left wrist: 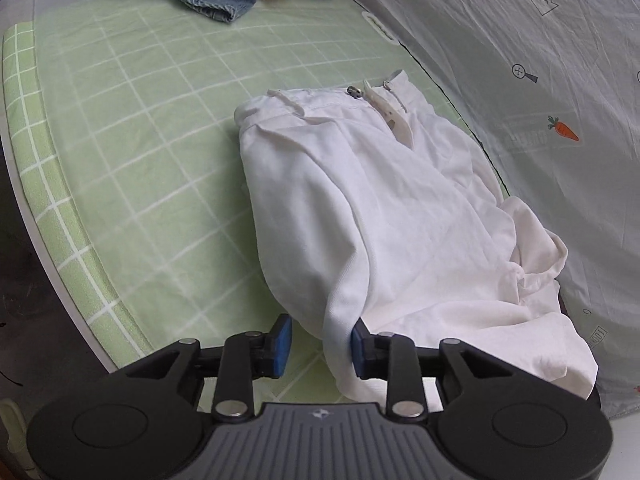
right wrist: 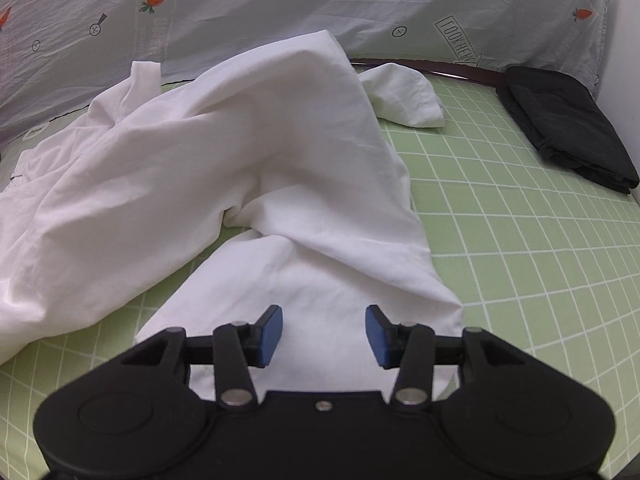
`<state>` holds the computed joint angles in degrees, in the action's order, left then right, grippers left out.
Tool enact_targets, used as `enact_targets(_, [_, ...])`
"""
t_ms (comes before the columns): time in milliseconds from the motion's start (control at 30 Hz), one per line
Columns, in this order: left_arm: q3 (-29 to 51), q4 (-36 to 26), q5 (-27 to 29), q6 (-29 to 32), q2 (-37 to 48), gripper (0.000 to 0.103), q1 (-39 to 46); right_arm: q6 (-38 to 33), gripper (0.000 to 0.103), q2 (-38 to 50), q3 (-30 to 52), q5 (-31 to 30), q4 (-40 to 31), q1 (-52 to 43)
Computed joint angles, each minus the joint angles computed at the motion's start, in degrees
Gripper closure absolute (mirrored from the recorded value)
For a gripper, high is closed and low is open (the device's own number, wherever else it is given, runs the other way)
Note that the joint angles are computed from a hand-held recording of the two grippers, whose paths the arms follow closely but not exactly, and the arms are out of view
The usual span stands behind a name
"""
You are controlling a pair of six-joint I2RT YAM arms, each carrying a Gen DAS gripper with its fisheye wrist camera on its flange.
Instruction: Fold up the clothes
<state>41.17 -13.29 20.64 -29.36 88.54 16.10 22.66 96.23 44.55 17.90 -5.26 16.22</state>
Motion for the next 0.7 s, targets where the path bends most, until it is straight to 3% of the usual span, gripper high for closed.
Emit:
enact_targets(100, [-0.4,1.4,1.5,-0.2,-1.0,0.058,2.1,0.7,0.033,-0.1,-0.1,0.9,-0.2,2.4])
enact_targets(233, [2.0,3.4,2.5,-0.4,0.8,0.042,4.3,1.4,0.023,0.6,0.9,1.7,-0.9,4.9])
enact_targets(467, [9.8,1.1,4.2,1.9,10.6,0.040,6.3,4.6,0.014,5.7,5.7,3.1,-4.5,10.1])
enact_targets(700, [19.6,-1.8,5.6,8.2,20.2,0.038,7.0,11.1,0.016,12.1,12.5,9.2,-10.3,14.1])
